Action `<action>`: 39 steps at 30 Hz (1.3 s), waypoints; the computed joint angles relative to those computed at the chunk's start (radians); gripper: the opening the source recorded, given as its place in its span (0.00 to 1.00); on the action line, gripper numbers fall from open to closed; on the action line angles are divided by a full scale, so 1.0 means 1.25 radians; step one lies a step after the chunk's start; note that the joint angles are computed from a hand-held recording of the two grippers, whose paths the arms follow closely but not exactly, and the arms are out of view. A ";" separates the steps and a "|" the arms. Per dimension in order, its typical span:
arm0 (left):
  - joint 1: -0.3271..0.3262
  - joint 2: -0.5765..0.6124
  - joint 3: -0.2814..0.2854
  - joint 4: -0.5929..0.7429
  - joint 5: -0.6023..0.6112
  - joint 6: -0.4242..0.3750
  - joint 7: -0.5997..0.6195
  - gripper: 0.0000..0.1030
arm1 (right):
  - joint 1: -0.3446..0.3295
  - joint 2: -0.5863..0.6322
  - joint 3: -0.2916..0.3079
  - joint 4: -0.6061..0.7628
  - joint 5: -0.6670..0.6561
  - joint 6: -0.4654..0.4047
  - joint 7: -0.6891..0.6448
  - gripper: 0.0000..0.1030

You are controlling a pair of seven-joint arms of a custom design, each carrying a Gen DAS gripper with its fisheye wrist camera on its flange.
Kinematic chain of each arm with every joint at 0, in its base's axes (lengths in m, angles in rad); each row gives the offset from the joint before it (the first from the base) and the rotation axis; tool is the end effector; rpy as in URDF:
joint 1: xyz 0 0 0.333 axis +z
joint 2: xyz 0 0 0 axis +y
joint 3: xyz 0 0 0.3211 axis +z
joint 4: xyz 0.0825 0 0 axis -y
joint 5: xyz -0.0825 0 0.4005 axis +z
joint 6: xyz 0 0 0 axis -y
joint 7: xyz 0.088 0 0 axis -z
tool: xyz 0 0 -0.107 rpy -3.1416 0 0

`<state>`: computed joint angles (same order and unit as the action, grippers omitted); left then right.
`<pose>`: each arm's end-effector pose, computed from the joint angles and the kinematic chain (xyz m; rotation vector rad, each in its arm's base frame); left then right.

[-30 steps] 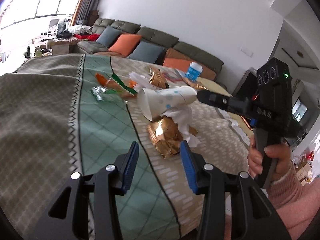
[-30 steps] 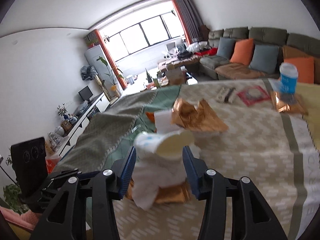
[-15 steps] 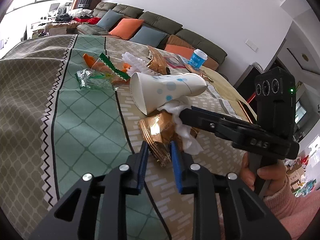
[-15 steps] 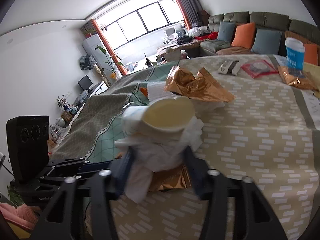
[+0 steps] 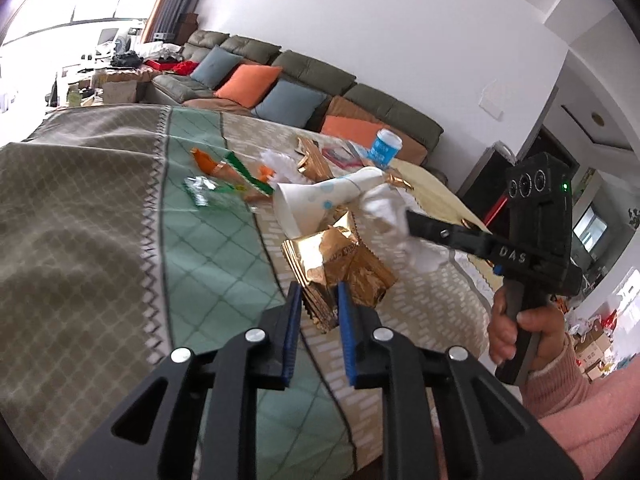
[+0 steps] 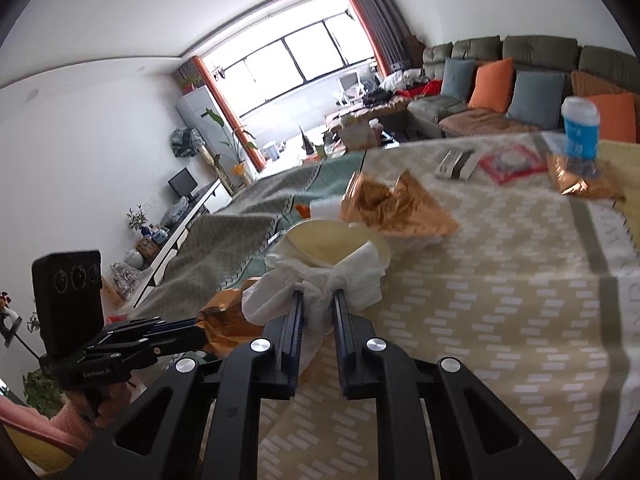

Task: Collect trash
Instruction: 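Grasp the gold foil wrapper with the left gripper while the right gripper grasps white tissues, then carry foil and tissues over the teal bin and open both grippers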

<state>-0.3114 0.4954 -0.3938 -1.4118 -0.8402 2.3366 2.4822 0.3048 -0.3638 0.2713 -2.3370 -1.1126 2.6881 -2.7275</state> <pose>0.6037 -0.4488 0.4905 0.6596 -2.5003 1.3369 0.3947 0.3037 0.5321 -1.0813 1.8612 -0.5998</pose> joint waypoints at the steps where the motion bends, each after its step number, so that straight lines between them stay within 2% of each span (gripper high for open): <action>1: 0.008 -0.008 -0.001 -0.011 -0.011 0.003 0.005 0.19 | -0.001 -0.007 0.001 -0.002 -0.002 -0.003 0.003 0.14; 8: 0.043 -0.034 0.011 -0.042 -0.052 0.011 0.007 0.19 | -0.015 -0.045 0.019 -0.006 -0.043 -0.007 0.043 0.14; 11: 0.056 -0.043 0.017 -0.051 -0.068 0.019 0.005 0.19 | -0.025 -0.028 0.021 0.018 -0.083 0.021 0.055 0.14; 19: 0.084 -0.083 0.028 -0.097 -0.114 0.072 0.012 0.19 | -0.012 0.116 -0.008 0.138 -0.142 0.110 0.032 0.14; 23: 0.098 -0.096 0.036 -0.110 -0.136 0.096 0.010 0.19 | 0.011 0.205 -0.041 0.213 -0.160 0.173 0.015 0.14; 30: 0.122 -0.121 0.054 -0.140 -0.161 0.151 -0.004 0.19 | 0.069 0.346 -0.097 0.341 -0.054 0.240 -0.153 0.14; 32: 0.130 -0.132 0.059 -0.153 -0.171 0.169 -0.006 0.19 | 0.080 0.385 -0.107 0.376 0.013 0.258 -0.234 0.14; 36: 0.144 -0.151 0.070 -0.176 -0.190 0.209 -0.012 0.19 | 0.087 0.444 -0.105 0.429 0.147 0.279 -0.395 0.14; 39: 0.152 -0.160 0.080 -0.188 -0.196 0.245 -0.029 0.19 | 0.077 0.490 -0.079 0.476 0.255 0.286 -0.529 0.14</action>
<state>-0.1217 0.2955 -0.2937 -1.6471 -1.0850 2.6434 2.4458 0.4007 0.2485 0.1727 -1.7418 -0.7940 3.0450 -3.3889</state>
